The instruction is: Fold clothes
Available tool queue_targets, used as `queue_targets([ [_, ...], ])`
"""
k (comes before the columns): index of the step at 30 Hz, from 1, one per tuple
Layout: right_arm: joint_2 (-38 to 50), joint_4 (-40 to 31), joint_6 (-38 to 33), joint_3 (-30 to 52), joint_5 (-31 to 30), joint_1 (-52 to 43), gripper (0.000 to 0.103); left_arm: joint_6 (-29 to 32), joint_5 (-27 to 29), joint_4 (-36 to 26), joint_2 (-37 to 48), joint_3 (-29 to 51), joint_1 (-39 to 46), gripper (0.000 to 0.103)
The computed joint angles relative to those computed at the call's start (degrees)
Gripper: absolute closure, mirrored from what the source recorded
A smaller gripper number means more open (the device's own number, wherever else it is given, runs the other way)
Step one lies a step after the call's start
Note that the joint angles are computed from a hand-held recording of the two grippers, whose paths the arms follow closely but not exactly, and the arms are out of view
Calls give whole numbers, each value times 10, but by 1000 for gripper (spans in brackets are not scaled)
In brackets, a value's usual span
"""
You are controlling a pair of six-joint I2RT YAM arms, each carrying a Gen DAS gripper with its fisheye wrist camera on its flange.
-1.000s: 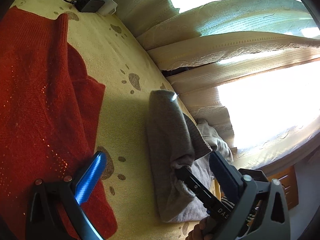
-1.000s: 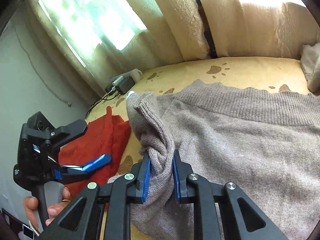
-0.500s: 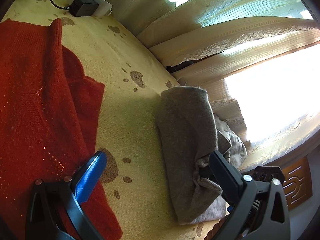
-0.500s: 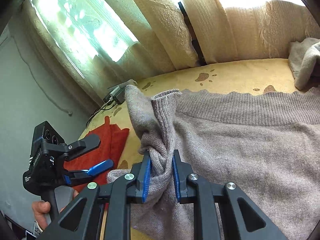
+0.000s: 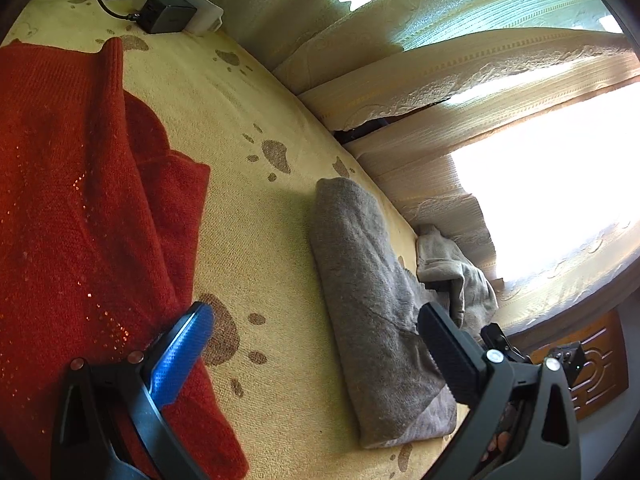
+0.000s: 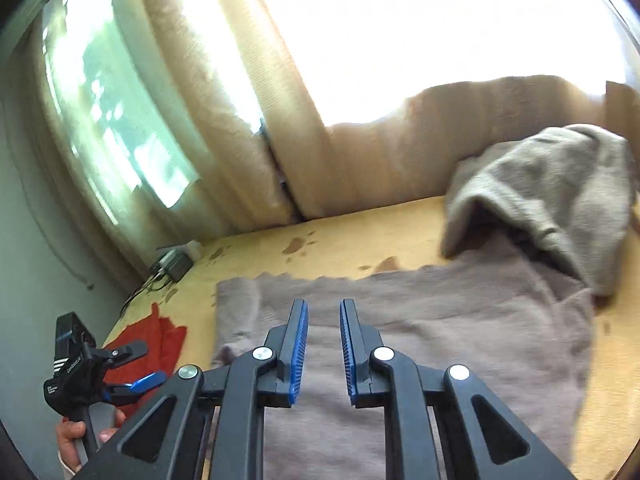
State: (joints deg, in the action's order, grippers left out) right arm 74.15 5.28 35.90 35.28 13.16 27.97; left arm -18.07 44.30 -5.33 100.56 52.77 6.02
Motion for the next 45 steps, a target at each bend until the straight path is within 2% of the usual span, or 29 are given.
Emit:
queue_targets([
  [1, -34, -13, 6, -24, 5, -19, 85, -3, -6, 1, -2, -1, -3, 0],
  [4, -75, 16, 34, -86, -117, -100, 84, -7, -16, 2, -7, -3, -11, 0],
  [6, -47, 58, 63, -95, -172, -112, 75, -3, -14, 1, -8, -2, -14, 0],
  [7, -26, 79, 75, -93, -192, -112, 48, -2, -15, 1, -8, -3, -15, 0],
  [8, -4, 102, 87, -90, -212, -110, 14, -2, -15, 2, -8, -3, -15, 0],
  [9, 23, 131, 98, -82, -221, -97, 7, -1, -14, 3, -7, -4, -14, 0],
  [11, 78, 176, 119, -54, -259, -81, 5, -1, -8, 3, -5, -3, -10, 0],
  [14, 162, 195, 148, 20, -321, -62, 5, -3, 4, 2, -2, -1, -4, 0],
  [21, 344, 77, 122, 235, -362, -17, 5, -8, 38, 0, 4, 2, 12, 0],
  [24, 386, 20, 111, 297, -333, 6, 5, -13, 45, 1, 5, 2, 15, 0],
  [28, 405, -47, 73, 353, -279, 31, 8, -12, 43, -2, 5, 2, 13, 0],
  [30, 420, -108, 52, 392, -237, 42, 29, -11, 42, -3, 5, 3, 12, 0],
  [31, 425, -137, 43, 407, -211, 47, 52, -9, 43, -5, 5, 3, 13, 0],
  [32, 423, -140, 40, 404, -208, 45, 67, -9, 44, -4, 6, 3, 13, 0],
  [34, 415, -131, 40, 389, -211, 38, 75, -10, 44, -2, 8, 4, 13, 0],
  [38, 367, -61, 62, 319, -230, 19, 84, -5, 33, -1, 10, 4, 9, 0],
  [40, 317, -33, 65, 276, -215, 9, 84, -2, 27, -1, 9, 3, 6, 0],
  [45, 161, -33, 56, 167, -156, -28, 85, 5, 10, -1, 6, 1, -1, 0],
])
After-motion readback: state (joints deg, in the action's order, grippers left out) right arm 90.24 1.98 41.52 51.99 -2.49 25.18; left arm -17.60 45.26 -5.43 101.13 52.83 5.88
